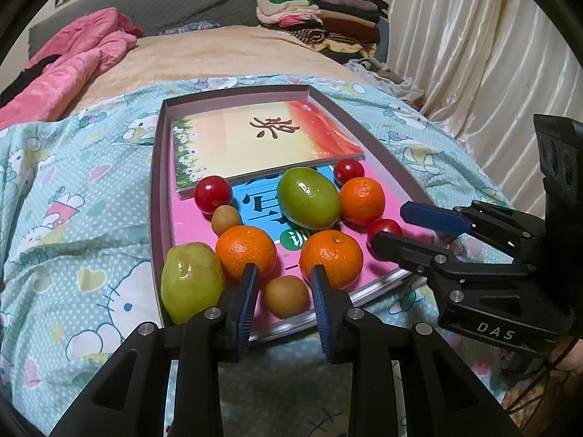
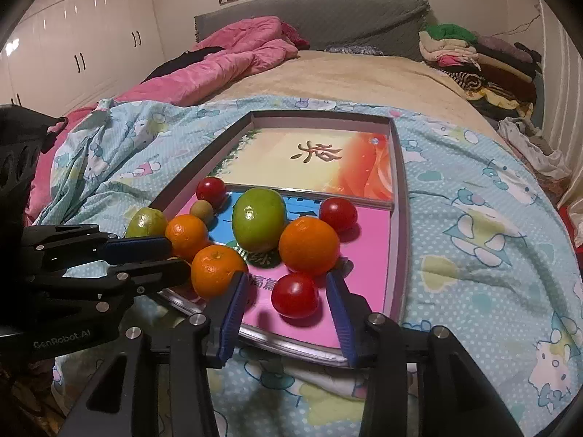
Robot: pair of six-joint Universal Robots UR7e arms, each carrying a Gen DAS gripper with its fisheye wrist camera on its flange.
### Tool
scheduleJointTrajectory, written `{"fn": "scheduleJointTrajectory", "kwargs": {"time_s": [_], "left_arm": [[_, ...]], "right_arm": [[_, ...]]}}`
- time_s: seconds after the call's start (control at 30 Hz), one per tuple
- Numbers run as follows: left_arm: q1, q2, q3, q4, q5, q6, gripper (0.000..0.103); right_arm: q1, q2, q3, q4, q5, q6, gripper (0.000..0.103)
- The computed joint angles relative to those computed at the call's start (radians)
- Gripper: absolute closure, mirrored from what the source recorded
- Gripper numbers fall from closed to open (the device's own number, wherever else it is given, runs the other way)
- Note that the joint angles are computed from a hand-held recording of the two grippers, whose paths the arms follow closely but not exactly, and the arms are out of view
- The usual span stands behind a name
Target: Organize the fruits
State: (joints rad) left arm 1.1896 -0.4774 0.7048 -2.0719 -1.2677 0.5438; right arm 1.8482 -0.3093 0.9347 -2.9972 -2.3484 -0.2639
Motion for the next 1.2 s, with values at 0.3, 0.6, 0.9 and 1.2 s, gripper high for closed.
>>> {"fn": "scheduleJointTrajectory", "kwargs": {"time_s": [0.3,0.6,0.9,1.2], "left_arm": [[0.000,0.001,-0.002,0.001,0.001,-0.002,0.070],[-0.002,-0.017,0.023,-0.009,-0.009,0.003,0.061],[-0.005,-0.047,0.070,-0.066,-0.039,0.016,0.044],[-0.006,-0.070,0.102,-0.123,-0.040,-0.009,0.031]], "right_arm": [[0.004,0.009,-0.010,-0.037,-0.014,-0.017,0.049],[0.011,0.018,-0.014,-0.072,-0.038,-0.039,0.035],[0.016,0.019,-0.007,-0.165,-0.065,-0.062,0.021],[0.028,0.027,-0.001,-0.275,-0.068,-0.110,0.008]]}}
